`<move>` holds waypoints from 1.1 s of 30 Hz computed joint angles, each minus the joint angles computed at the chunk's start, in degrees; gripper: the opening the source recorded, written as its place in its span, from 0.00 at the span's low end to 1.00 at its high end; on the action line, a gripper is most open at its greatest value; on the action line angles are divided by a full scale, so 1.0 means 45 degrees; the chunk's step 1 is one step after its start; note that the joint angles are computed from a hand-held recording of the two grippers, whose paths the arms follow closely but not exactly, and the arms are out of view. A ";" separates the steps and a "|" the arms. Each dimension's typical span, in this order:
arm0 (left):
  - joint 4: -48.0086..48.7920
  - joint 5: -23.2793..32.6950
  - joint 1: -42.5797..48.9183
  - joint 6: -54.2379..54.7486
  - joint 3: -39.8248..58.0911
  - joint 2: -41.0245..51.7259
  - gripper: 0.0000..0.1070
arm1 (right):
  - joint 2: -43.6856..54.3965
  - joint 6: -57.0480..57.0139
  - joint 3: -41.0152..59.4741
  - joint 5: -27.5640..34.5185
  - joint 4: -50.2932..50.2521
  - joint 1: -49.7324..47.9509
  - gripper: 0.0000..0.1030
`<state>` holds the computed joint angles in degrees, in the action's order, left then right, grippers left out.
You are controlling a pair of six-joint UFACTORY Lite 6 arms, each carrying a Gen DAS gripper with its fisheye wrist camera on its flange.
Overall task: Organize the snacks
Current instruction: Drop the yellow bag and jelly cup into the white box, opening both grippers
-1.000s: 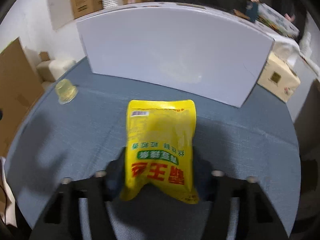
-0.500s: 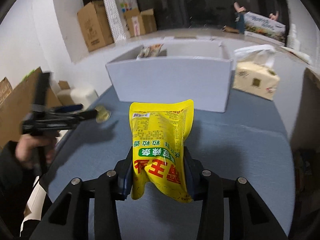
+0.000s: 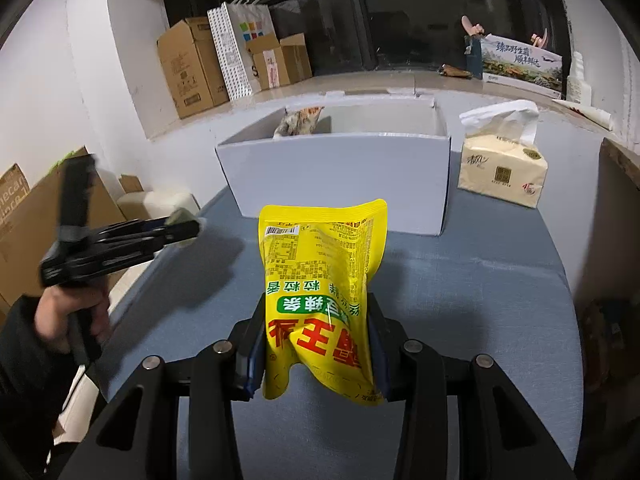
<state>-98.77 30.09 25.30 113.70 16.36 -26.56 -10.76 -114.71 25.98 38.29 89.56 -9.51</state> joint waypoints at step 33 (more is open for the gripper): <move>0.7751 -0.3073 -0.3887 -1.1516 1.6122 1.2056 0.96 | 1.2799 1.3605 1.9619 -0.1028 -0.8003 0.2560 1.00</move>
<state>-63.89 16.26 7.81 61.87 88.91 27.69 46.83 -53.49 114.26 33.67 53.55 2.01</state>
